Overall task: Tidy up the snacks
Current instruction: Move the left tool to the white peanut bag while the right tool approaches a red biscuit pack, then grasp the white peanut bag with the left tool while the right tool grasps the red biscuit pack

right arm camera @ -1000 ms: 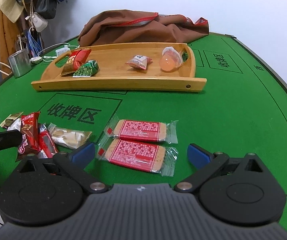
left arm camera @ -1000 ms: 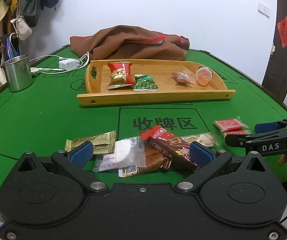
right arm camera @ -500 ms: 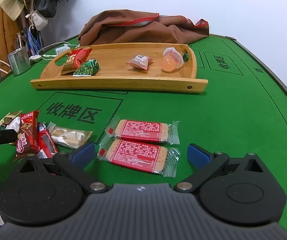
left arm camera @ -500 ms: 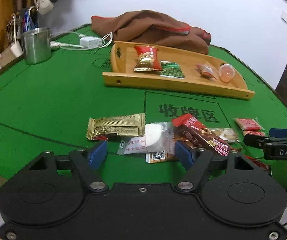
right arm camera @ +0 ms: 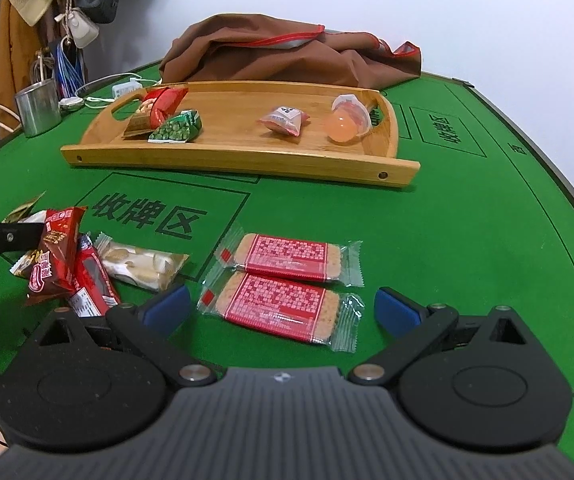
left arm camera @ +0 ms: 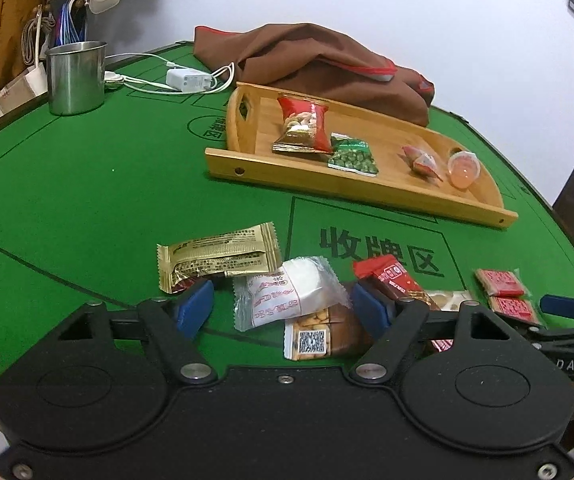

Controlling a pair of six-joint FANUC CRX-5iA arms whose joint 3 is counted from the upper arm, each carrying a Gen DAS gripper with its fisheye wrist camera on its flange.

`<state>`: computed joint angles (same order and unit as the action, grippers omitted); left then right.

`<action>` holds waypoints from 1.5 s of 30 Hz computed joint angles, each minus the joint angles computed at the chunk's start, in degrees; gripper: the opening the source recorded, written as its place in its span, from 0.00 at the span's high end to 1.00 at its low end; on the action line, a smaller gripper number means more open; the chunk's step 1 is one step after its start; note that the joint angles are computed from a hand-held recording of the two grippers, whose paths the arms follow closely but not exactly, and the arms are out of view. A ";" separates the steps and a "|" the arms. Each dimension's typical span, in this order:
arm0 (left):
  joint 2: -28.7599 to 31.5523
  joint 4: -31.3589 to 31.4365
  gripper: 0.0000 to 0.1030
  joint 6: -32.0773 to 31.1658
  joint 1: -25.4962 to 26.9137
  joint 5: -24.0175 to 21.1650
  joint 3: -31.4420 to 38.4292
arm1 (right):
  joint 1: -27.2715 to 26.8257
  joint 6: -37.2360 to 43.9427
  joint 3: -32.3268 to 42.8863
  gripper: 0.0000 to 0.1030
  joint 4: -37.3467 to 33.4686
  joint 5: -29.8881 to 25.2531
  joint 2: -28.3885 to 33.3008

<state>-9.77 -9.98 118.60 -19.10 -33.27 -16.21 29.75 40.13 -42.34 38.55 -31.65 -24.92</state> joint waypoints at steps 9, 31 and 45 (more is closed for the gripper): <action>0.97 -3.72 0.37 2.95 -1.45 -0.02 1.32 | 0.44 2.43 0.95 0.00 -1.86 -0.97 0.48; 0.43 -9.56 0.52 7.01 -3.93 -2.58 2.77 | 0.27 -3.49 -2.83 0.23 5.81 1.88 -1.23; -0.56 -11.87 0.52 9.12 -4.59 -4.37 3.39 | -1.44 -11.16 -5.43 0.14 12.74 4.41 -2.45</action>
